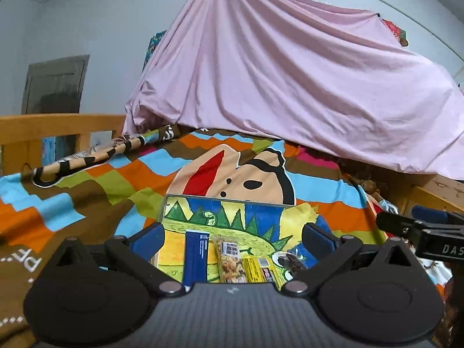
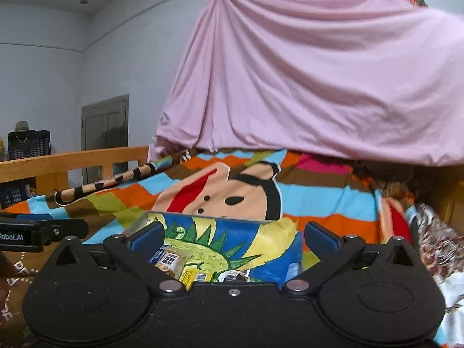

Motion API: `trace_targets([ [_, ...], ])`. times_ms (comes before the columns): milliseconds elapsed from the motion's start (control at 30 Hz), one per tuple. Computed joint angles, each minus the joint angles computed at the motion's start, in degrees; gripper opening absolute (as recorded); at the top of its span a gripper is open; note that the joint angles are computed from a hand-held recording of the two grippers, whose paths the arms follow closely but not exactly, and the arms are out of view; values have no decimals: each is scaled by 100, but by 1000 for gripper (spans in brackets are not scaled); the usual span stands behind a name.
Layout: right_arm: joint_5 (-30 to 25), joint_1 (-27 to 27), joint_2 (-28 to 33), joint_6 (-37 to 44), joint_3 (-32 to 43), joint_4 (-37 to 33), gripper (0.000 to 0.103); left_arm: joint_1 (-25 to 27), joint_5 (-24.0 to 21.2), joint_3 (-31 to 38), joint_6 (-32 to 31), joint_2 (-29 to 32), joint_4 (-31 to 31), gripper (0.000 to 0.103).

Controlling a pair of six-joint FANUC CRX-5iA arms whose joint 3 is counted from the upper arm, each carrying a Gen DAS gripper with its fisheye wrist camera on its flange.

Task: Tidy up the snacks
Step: 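Open both tools and lift them away from the tray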

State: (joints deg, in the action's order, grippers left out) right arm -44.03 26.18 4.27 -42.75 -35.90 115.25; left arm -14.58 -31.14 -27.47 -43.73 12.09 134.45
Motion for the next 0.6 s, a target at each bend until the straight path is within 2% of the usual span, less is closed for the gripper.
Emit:
trace_targets([
  [167,-752,638,-252,145,-333,-450,102,-1,103,-440,-31,-457,80,103],
  [300,-1259,1236,-315,600,-427,-1145,102,-12,106,-778,-237,-809,294,103],
  [467,-1454,1768,-489,676,-630,-1650,102,63,162,-1214,-350,-1235,203,103],
  [500,-1480,1864,-519,677,-665,-1745,102,129,79,-1331,-352,-1312,89,103],
  [600,-1565,2177,-616,813,-746,-2127,102,524,-239,-1638,93,-1488,-835,103],
])
